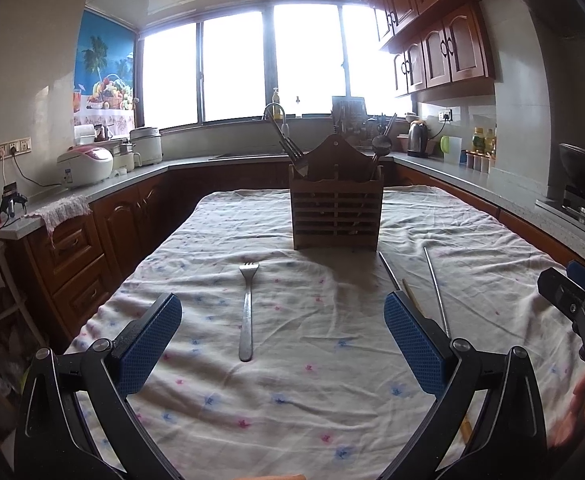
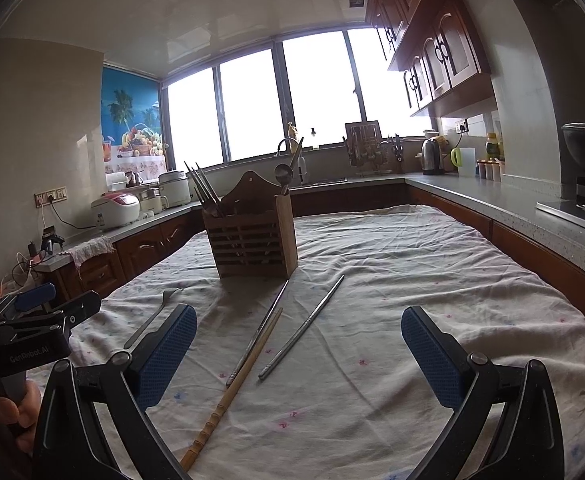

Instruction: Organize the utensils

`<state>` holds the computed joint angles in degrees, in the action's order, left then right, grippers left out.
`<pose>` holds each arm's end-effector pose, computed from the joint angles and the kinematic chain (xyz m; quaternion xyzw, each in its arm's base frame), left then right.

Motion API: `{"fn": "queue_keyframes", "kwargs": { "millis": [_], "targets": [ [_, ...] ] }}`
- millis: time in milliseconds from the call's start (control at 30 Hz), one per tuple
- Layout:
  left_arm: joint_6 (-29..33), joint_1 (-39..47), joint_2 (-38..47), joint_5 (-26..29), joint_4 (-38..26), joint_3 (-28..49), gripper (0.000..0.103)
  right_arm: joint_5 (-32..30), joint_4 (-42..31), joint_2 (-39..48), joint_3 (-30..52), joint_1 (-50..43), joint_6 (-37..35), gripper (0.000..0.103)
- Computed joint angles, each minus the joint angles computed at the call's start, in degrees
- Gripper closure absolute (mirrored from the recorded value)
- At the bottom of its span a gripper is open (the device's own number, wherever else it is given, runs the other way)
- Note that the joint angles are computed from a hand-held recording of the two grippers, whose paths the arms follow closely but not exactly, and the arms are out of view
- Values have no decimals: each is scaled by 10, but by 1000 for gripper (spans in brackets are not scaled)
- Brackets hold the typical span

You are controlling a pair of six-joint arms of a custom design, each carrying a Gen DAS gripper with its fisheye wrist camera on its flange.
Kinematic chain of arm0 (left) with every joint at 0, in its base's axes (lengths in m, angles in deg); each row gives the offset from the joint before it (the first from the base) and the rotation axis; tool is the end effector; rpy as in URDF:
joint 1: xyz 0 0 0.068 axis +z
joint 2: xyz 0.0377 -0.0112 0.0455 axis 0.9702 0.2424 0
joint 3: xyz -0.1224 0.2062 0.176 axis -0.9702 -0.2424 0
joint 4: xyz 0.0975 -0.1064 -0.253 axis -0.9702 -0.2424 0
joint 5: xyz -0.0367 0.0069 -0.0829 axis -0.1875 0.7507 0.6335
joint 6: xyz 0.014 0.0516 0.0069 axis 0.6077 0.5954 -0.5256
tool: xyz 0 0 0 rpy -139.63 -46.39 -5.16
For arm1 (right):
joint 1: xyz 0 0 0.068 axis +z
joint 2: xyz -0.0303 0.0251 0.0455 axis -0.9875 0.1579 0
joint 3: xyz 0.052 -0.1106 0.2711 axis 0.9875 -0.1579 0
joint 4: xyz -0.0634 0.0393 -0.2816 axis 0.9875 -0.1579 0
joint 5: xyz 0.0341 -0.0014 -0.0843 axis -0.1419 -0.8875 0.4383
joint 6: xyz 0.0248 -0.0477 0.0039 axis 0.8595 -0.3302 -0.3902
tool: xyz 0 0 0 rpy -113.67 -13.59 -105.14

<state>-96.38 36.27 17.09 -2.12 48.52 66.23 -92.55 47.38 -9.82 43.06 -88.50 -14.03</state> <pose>0.1782 -0.1130 0.2286 -0.0848 0.8147 0.0815 0.5678 0.2179 -0.0120 0.1879 -0.0987 0.7809 0.1536 0.5974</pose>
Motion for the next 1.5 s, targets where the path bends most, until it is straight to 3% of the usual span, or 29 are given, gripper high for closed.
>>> {"fn": "queue_keyframes", "kwargs": {
  "millis": [1500],
  "targets": [
    [6,2,3,1,4,-5,0,0,-7,0,7,6,10,0]
  ]
}}
